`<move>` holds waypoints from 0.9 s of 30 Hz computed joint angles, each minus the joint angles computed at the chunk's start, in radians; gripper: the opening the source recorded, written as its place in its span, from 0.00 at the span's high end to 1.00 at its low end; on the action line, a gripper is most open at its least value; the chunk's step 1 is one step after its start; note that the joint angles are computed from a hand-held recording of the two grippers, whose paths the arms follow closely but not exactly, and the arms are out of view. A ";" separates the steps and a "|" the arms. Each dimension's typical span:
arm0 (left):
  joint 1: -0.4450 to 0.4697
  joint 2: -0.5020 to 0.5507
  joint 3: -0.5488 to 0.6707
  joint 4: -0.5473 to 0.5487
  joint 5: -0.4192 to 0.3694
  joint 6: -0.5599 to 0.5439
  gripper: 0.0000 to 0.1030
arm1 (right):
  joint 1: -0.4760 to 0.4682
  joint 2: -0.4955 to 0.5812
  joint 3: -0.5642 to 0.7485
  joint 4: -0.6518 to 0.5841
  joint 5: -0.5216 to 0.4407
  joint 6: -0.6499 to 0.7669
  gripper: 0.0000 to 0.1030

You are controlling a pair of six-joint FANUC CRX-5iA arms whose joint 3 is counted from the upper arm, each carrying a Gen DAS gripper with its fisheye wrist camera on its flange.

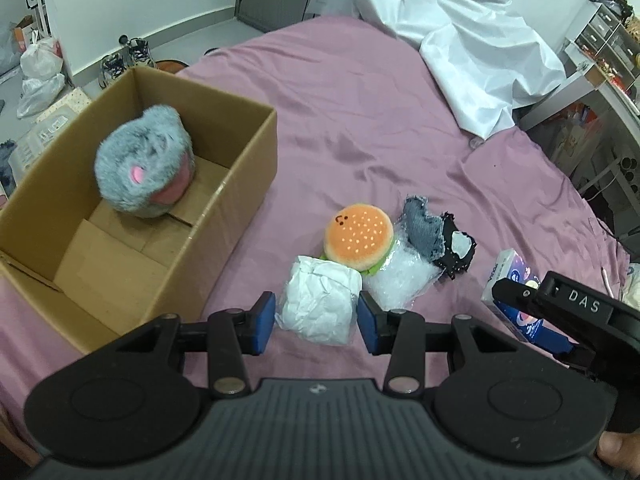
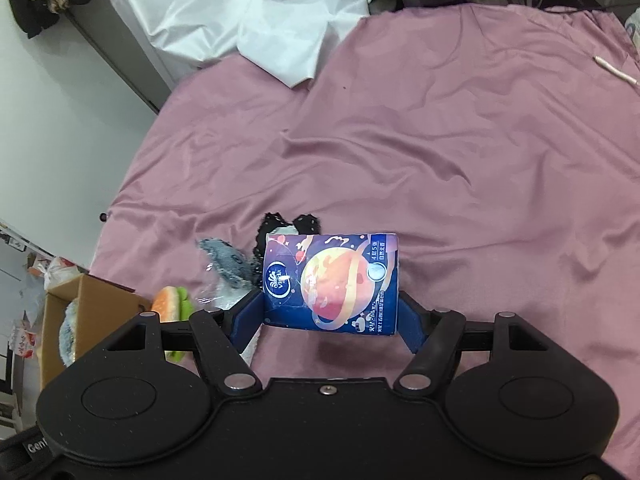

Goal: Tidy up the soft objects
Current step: 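Grasp the white packet with the left gripper while the right gripper grasps the blue snack box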

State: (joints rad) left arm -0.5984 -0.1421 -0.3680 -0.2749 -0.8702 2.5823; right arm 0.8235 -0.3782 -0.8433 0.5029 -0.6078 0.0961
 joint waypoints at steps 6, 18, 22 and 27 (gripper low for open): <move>-0.011 -0.043 0.000 -0.024 -0.024 0.017 0.58 | 0.038 -0.045 -0.019 0.033 -0.029 -0.045 0.34; 0.002 -0.157 -0.038 -0.051 -0.072 0.028 0.58 | 0.162 -0.118 -0.051 0.136 -0.128 -0.190 0.34; 0.006 -0.188 -0.054 -0.051 -0.080 0.029 0.58 | 0.209 -0.133 -0.054 0.174 -0.169 -0.229 0.34; 0.019 -0.228 -0.075 -0.044 -0.081 0.017 0.58 | 0.256 -0.149 -0.050 0.194 -0.207 -0.254 0.34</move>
State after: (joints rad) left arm -0.5792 -0.3705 -0.4427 -0.3185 -0.9513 2.5993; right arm 1.0795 -0.5269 -0.8937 0.6967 -0.8144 -0.1574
